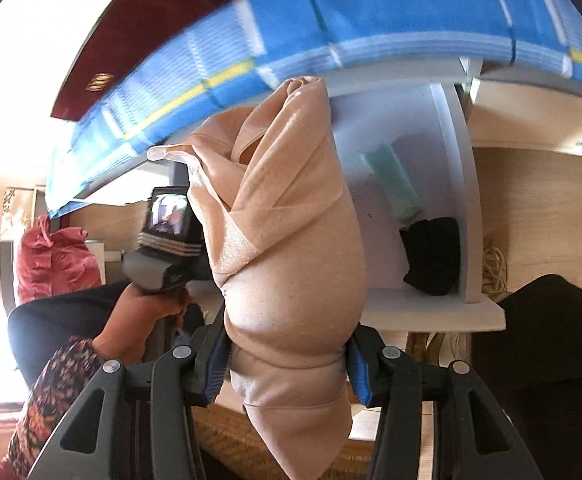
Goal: Organize soft objects
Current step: 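Lift the peach cloth roll out of the shelf with the right gripper, then carry the peach cloth roll into the gold-lined box and open the right gripper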
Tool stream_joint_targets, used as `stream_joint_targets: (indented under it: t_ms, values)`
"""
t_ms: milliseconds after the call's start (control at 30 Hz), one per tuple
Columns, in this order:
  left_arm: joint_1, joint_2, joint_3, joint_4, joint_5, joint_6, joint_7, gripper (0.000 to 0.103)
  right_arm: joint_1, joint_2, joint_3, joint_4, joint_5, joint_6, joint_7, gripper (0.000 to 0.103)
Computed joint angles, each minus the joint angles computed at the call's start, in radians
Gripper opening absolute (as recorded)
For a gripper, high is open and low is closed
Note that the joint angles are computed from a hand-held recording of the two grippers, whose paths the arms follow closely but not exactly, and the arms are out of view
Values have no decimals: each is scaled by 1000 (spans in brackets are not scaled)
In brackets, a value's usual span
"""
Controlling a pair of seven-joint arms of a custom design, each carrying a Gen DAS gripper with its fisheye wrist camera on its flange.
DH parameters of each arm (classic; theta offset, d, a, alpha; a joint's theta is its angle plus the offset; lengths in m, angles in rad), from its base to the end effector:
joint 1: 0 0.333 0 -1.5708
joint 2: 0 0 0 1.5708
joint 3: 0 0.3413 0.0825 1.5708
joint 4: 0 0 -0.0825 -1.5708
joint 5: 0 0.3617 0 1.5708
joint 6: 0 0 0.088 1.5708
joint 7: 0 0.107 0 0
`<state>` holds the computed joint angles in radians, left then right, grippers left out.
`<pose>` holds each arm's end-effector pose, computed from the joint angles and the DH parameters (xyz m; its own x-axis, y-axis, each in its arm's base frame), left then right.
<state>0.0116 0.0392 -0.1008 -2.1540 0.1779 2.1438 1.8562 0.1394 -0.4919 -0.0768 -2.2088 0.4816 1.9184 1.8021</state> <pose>0.5194 -0.0386 0.4164 -0.4590 -0.8805 -0.1186 -0.8880 0.4504 0.0929 0.3879 0.0501 0.6230 -0.2309 -0.8271 -0.5124 -0.9561 0.2907 -0.0383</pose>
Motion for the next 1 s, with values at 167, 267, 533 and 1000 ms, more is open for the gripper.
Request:
stream_joint_targets:
  t_ms: [167,267,533,1000]
  values:
    - [-2,2,0,-16,26,17,7,35,-15,-21,-7,81,-39,-35,8,49]
    - [1,4,2,-19,26,22,10,35,-25,-25,-14,137,-59,-44,12,49]
    - [5,-8,3,-27,18,18,13,35,-39,58,-24,337,-92,-47,29,49]
    - [9,-19,5,-11,2,-13,27,35,-36,438,28,833,-118,-47,37,49]
